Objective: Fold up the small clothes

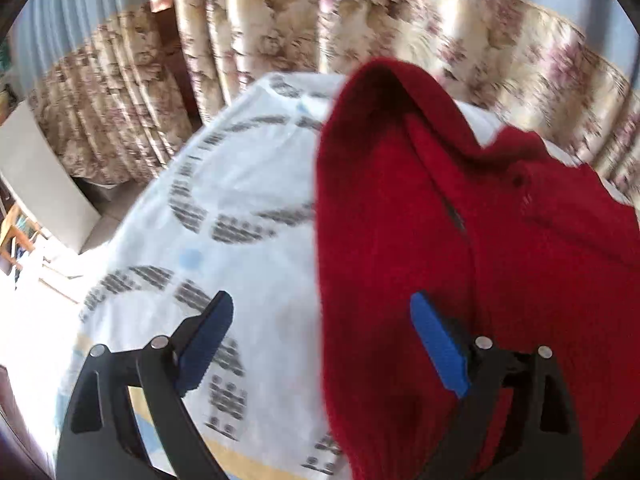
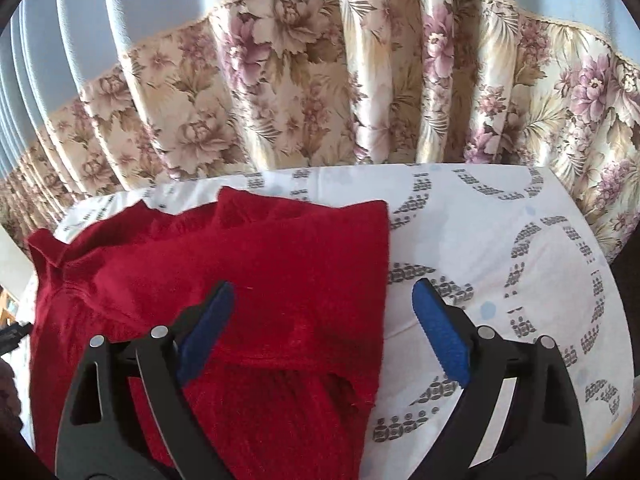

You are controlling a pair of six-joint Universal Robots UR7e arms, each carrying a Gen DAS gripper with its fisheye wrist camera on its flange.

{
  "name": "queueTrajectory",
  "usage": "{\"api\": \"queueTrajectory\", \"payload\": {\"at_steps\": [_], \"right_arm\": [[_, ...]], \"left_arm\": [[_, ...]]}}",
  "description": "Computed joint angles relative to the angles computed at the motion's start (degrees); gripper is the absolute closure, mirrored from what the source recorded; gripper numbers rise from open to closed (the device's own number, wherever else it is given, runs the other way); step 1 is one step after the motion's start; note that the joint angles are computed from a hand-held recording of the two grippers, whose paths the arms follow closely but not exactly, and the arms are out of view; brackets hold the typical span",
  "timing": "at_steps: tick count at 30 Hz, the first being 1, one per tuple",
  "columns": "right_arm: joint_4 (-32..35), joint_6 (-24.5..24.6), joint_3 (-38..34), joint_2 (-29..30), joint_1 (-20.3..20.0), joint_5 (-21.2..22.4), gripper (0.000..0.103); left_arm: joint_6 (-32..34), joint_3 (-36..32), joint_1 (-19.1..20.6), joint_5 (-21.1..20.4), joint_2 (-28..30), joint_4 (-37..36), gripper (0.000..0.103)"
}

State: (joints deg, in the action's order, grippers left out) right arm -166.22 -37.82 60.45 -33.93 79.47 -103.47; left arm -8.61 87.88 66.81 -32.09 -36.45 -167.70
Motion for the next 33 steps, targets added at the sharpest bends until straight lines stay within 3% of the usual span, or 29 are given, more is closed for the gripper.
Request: {"api": "queueTrajectory", "payload": {"at_steps": [2, 5, 7, 8, 9, 10, 11, 17, 24, 29, 32, 33], "right_arm": [[0.54, 0.32, 0.43, -0.44, 0.01, 0.81, 0.012], [0.31, 0.56, 0.98, -0.98, 0.02, 1.45, 0.011], [0.35, 0.9, 1.36, -1.49, -0.11, 2.22, 0.011], [0.01, 1.18, 1.6, -1.8, -0.15, 2.58, 0.011], [-0.26, 1.35, 1.87, -2.07, -0.22, 2.87, 0.01], [-0.24, 1.61, 1.97, -2.28, -0.27, 3.16, 0.01], [-0.12, 1.78, 2.03, -2.43, -0.32, 3.42, 0.01], [0.26, 1.97, 2.68, -3.17, -0.35, 4.44, 0.01], [0.27, 2.3, 3.31, -3.88, -0.4, 5.55, 0.01], [0.46, 1.93, 3.53, -4.04, -0.31, 5.8, 0.01], [0.58, 2.05, 3.26, -3.93, -0.42, 5.65, 0.01], [0.61, 2.07, 3.22, -3.91, -0.46, 5.57, 0.01]], "left_arm": [[1.11, -0.76, -0.06, -1.64, 0.8, 0.96, 0.012], [2.18, -3.34, -0.28, 0.96, 3.44, 2.64, 0.014], [1.41, -2.98, 0.0, -1.11, 3.07, 1.64, 0.025], [0.56, -2.36, 0.17, -2.39, 2.56, 0.97, 0.036], [0.85, -2.36, 0.07, -2.32, 2.56, 0.41, 0.058], [0.85, -2.38, 0.0, -2.3, 2.48, 0.38, 0.068], [0.67, -2.75, -0.24, -1.27, 2.49, 1.18, 0.088], [2.71, -2.49, -1.33, 0.56, 1.22, 2.43, 0.09], [19.13, -7.85, -7.5, 4.1, 5.5, -3.33, 0.09], [24.98, -20.32, -10.14, -1.08, 13.86, 2.27, 0.09], [21.11, -31.5, -10.0, -7.22, 20.18, 13.36, 0.088], [18.89, -35.57, -9.65, -9.39, 21.93, 19.33, 0.081]]}}
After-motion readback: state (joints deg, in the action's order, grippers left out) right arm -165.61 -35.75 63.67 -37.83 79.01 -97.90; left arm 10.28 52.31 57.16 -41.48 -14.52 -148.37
